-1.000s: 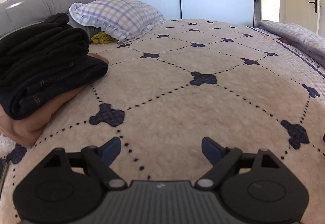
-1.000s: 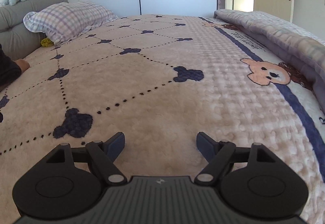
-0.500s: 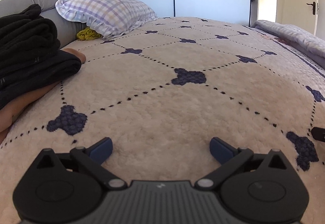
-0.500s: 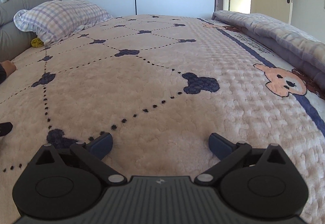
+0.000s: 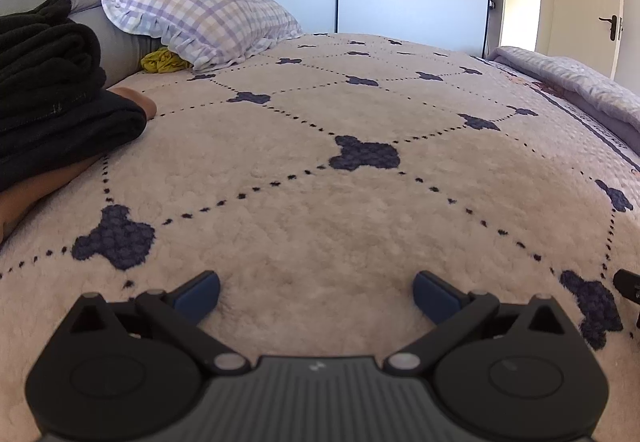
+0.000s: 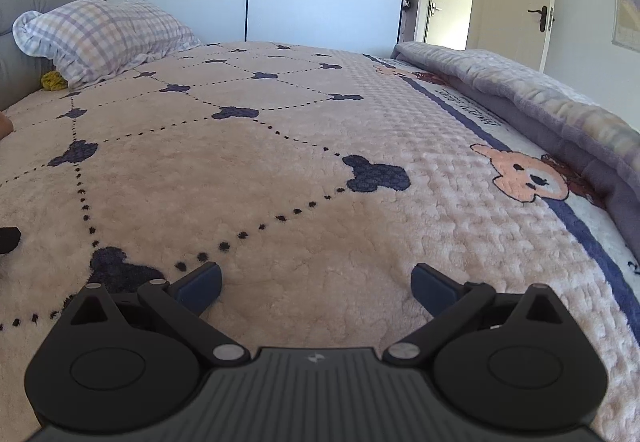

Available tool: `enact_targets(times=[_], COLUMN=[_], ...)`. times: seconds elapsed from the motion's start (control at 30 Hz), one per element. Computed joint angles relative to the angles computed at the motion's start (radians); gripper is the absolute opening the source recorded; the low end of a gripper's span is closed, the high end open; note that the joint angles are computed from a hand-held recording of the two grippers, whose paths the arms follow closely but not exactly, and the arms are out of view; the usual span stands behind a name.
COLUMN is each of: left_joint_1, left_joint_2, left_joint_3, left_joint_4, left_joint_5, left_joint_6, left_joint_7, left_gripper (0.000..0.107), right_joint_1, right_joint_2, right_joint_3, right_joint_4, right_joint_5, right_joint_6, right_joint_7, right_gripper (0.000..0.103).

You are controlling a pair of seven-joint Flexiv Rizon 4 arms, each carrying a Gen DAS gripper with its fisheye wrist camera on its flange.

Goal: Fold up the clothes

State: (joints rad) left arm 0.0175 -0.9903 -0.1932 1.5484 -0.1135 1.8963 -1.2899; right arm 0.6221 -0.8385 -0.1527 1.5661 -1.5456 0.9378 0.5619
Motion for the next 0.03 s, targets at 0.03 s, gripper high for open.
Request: enact_targets(times=[0.03], left_joint_1=[0.001], left_joint_2=[-0.001], left_joint_3=[-0.001], left_joint_4=[-0.001], left_joint_5=[0.001], left_joint_6=[0.001], left_joint_7=[0.0], left_gripper=[0.103], right_joint_1=[-0.001], right_joint_2=[-0.001], right_joint_3=[0.001], right_joint_4=[-0.001], right_joint_5=[0.003], right_joint_6=[0.0], right_joint_7=[-0.004], right_gripper=[0.103])
